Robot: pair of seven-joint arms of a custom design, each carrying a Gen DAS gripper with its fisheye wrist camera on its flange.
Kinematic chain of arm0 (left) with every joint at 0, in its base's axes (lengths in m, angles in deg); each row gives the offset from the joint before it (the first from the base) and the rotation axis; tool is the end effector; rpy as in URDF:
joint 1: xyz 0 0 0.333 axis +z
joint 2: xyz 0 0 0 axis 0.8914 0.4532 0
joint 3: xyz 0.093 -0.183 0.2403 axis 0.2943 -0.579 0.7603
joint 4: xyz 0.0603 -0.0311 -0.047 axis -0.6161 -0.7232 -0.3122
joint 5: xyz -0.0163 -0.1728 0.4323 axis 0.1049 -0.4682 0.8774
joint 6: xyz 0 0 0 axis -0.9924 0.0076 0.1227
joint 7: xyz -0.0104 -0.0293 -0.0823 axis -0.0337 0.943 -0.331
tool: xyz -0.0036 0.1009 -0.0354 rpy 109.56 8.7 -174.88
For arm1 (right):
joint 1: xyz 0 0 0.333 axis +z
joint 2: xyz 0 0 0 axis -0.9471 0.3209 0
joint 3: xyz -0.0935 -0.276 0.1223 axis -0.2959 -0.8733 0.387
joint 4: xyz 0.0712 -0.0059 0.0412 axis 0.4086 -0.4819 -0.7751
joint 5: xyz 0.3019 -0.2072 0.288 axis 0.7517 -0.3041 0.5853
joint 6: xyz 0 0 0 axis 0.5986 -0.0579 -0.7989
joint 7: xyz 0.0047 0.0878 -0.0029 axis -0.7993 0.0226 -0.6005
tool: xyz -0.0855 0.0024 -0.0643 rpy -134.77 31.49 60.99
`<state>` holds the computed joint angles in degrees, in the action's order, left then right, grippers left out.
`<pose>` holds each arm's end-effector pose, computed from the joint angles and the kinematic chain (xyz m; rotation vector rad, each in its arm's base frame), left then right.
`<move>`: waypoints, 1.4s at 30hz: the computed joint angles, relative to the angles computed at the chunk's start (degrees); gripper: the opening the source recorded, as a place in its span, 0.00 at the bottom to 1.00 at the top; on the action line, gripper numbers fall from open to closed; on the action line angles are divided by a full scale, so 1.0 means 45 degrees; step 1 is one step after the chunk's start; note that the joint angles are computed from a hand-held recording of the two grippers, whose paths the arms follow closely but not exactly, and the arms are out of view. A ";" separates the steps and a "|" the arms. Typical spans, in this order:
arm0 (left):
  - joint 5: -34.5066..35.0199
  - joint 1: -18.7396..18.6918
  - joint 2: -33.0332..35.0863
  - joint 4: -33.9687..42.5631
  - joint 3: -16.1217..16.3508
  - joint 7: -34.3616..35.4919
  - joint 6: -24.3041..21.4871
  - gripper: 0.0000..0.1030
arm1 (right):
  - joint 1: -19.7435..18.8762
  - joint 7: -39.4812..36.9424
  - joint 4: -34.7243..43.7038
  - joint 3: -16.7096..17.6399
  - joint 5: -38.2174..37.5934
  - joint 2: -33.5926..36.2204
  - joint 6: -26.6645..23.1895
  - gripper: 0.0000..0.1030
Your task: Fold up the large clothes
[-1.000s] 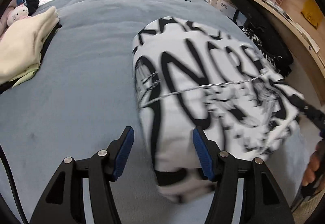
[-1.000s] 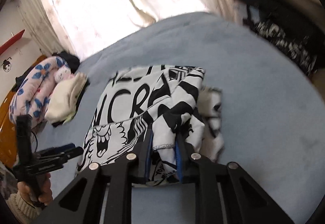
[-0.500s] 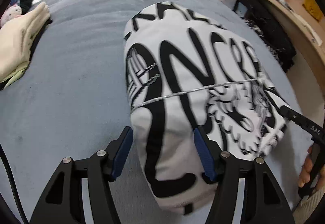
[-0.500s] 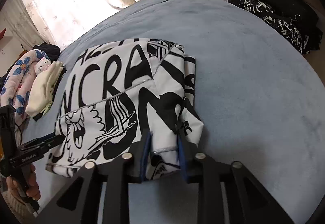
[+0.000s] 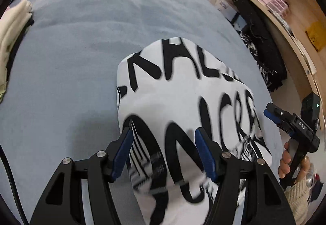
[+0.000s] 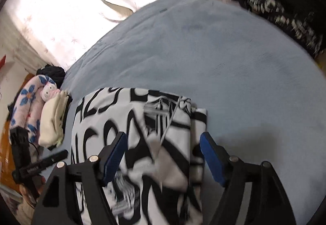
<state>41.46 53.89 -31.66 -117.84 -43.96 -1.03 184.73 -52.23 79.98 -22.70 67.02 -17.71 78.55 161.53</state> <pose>0.6540 -0.2865 0.4883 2.1819 -2.0751 0.8797 0.6513 0.3468 0.5291 -1.6572 1.8463 -0.0320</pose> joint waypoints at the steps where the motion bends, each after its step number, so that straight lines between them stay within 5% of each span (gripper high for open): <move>1: -0.0054 0.0041 0.0225 0.0199 0.0014 0.0111 -0.0084 0.60 | -0.0135 -0.0289 0.0277 0.0067 0.0456 0.0319 -0.0054 0.72; 7: -0.0017 0.0221 0.0886 0.0578 -0.0106 -0.0228 0.0340 0.70 | -0.0905 -0.1595 0.1150 0.0739 0.2925 0.1522 -0.0804 0.70; 10: 0.0529 0.0159 0.1063 0.0801 -0.0106 -0.0585 0.0336 0.65 | -0.0438 -0.1652 0.1056 0.0428 0.1783 0.1319 -0.0550 0.07; 14: 0.2149 -0.0219 0.1040 0.0749 0.0066 -0.1622 0.0694 0.47 | 0.0333 -0.0248 0.0986 -0.0179 -0.0983 0.1007 -0.0578 0.05; 16: 0.2473 -0.0251 0.1257 0.0802 0.0082 -0.2184 0.0554 0.47 | 0.0476 0.0446 0.1717 -0.0255 -0.1581 0.1693 -0.2150 0.06; 23: 0.4047 -0.0468 0.0916 0.0826 0.0221 -0.3561 -0.0056 0.47 | 0.1139 0.1935 0.2335 -0.0503 -0.3941 0.1387 -0.3874 0.27; 31: 0.4855 -0.0983 -0.1815 -0.1376 0.0132 -0.4061 0.0905 0.47 | 0.1782 0.2057 0.0224 0.0005 -0.5296 -0.1141 -0.2898 0.27; 35: 0.4116 -0.1516 -0.2650 -0.2559 0.0062 -0.4225 0.1475 0.47 | 0.2236 0.1721 -0.0661 0.0379 -0.4932 -0.1600 -0.1994 0.27; 42: 0.5778 -0.2016 -0.3175 -0.4270 -0.0038 -0.6215 0.1802 0.47 | 0.2712 0.1987 -0.1745 0.0495 -0.4868 -0.1613 -0.1766 0.27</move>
